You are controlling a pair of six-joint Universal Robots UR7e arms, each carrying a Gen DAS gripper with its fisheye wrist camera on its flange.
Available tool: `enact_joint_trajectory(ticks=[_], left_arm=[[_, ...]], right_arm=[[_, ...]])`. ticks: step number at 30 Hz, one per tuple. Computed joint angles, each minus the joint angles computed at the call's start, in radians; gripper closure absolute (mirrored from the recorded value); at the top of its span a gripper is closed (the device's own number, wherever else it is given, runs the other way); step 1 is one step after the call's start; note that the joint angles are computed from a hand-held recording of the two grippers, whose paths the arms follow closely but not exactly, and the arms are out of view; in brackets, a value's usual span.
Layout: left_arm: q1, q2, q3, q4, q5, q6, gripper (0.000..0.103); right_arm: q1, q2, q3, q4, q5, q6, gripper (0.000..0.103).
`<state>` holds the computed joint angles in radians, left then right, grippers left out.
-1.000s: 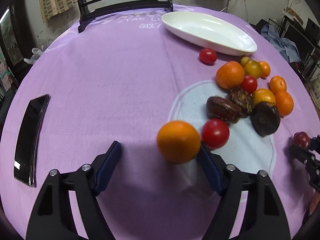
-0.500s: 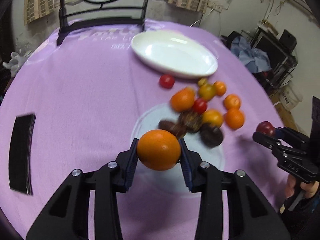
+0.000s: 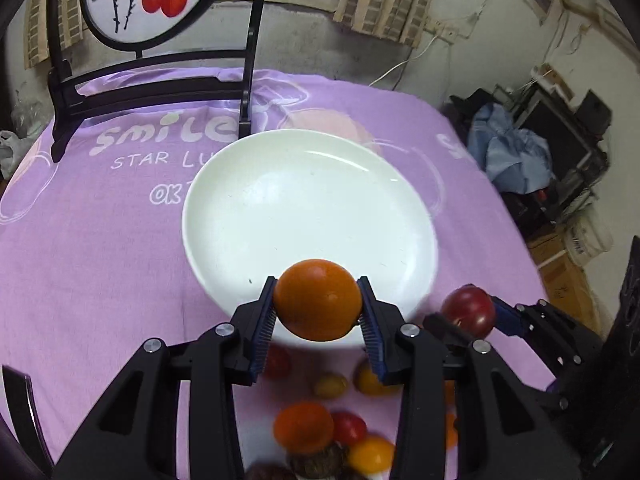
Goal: Organize fruits
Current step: 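Release the plum onto the white plate with the right tool while the left tool releases the orange there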
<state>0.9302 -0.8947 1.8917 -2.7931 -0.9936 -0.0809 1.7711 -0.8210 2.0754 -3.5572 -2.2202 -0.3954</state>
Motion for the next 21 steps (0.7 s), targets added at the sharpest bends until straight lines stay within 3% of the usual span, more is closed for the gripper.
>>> enact_joint_trajectory(ticks=[2, 7, 8, 10, 12, 15, 17, 21], left_arm=[[0.022, 0.044, -0.044, 0.028, 0.012, -0.005, 0.064], [0.071, 0.110, -0.119, 0.085, 0.028, -0.041, 0.064], [0.075, 0.113, -0.123, 0.083, 0.023, -0.044, 0.061], [0.075, 0.108, -0.121, 0.066, 0.026, -0.062, 0.020], [0.060, 0.080, -0.070, -0.040, 0.040, -0.055, 0.018], [0.039, 0.015, -0.016, -0.031, 0.007, -0.048, 0.018], [0.013, -0.033, 0.050, -0.055, 0.039, -0.060, 0.015], [-0.022, -0.134, 0.173, -0.027, 0.075, -0.088, 0.008]], right_arm=[[-0.022, 0.024, -0.048, 0.068, -0.020, 0.022, 0.064], [-0.042, 0.074, -0.104, 0.104, -0.052, 0.007, 0.063], [-0.043, 0.074, -0.103, 0.101, -0.048, 0.004, 0.062], [-0.042, 0.069, -0.084, 0.056, -0.034, -0.003, 0.048], [-0.037, 0.052, -0.058, 0.031, -0.027, -0.005, 0.048], [-0.016, 0.021, 0.003, -0.011, -0.025, -0.019, 0.048], [0.000, 0.000, 0.054, -0.049, -0.026, -0.037, 0.048], [0.012, -0.042, 0.163, -0.125, -0.014, -0.021, 0.033]])
